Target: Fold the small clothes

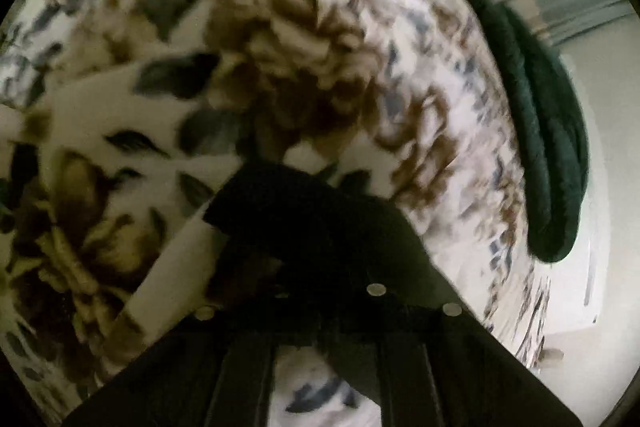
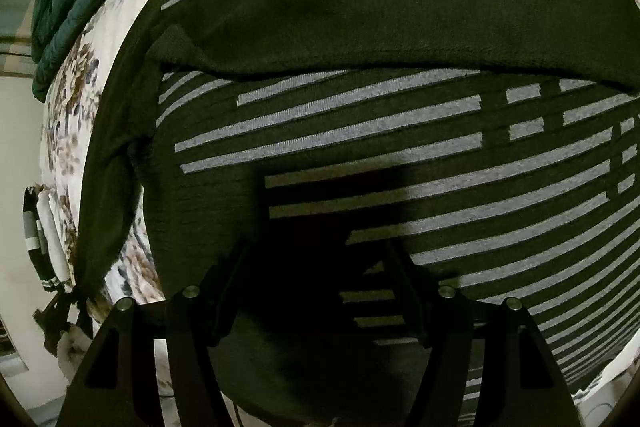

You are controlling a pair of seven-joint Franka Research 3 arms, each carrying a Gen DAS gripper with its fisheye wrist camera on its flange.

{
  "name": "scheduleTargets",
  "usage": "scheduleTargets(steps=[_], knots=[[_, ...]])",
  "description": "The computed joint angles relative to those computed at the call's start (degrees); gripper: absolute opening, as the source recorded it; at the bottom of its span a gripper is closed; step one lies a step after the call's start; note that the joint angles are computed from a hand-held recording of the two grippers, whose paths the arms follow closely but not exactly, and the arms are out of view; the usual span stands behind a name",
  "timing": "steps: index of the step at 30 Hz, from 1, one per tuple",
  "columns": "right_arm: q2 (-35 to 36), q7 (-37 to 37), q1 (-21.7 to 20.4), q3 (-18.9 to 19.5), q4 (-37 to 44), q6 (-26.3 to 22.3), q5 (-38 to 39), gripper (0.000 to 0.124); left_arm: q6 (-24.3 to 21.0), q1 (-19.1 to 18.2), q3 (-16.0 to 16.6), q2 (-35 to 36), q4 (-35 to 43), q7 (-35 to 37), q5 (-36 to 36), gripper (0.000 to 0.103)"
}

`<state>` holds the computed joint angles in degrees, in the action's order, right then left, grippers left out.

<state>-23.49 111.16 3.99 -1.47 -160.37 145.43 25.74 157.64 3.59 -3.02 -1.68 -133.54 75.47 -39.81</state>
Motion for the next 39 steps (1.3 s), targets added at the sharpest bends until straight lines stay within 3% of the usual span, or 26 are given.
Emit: scheduleTargets(steps=[1,4,6,8,12,14,17,24,27,32,36,39], knots=[[0.13,0.17,-0.11,-0.03,-0.05,0.44,0.1,0.068,-0.83,0.06,0.21,1.25,0.91,1.58,-1.66,0.02],[0.4,1.57,-0.67,0.2,-0.22,1.9,-0.03,0.069,1.33,0.35,-0.6,1.89,0.08,4.3,-6.19,0.02],[0.27,2.52,-1.22,0.23,-0.54,3.1,-0.34,0.075,5.54,-0.08,-1.35,1.47,-1.22,2.4,-5.59,0.02],[-0.12,3.6,-2.1,0.37,-0.72,3.47,-1.48,0.075,8.58,-0.3,-1.72,0.42,-2.22,-7.16,6.29,0.004],[-2.04,4.75,-4.07,0.04,-1.49,3.64,-3.72,0.075,8.51,0.35,-2.21,-1.15,-0.21,-23.54,31.62,0.004],[-3.46,5.48,-5.43,-0.02,-2.18,4.02,-4.95,0.075,6.97,0.32,-3.13,-2.78,1.95,-28.44,42.24,0.004],[-6.19,7.38,-8.84,0.19,-3.02,2.94,-8.24,0.075,4.2,-2.02,-4.63,-4.25,6.47,-27.88,50.13,0.004],[-14.28,6.21,-17.01,-2.44,-6.31,-0.7,-13.52,0.076,0.03,-14.77,-9.97,0.45,18.75,-12.51,43.68,0.004],[-18.66,4.06,-22.37,-4.31,-8.2,-2.86,-15.68,0.076,-1.88,-20.58,-14.63,7.63,26.69,-7.88,38.07,0.004],[-21.24,-1.44,-31.79,-7.1,-9.53,-5.94,-19.92,0.076,-5.69,-29.76,-20.17,20.69,40.39,-7.23,38.06,0.004],[-19.62,-7.23,-38.29,-9.52,-8.55,-7.47,-22.82,0.076,-11.63,-37.67,-21.3,30.61,52.86,-7.18,41.89,0.004],[-18.35,-11.21,-41.52,-11.39,-7.31,-8.78,-23.45,0.076,-18.0,-43.19,-19.29,34.97,60.16,-8.43,45.91,0.007]])
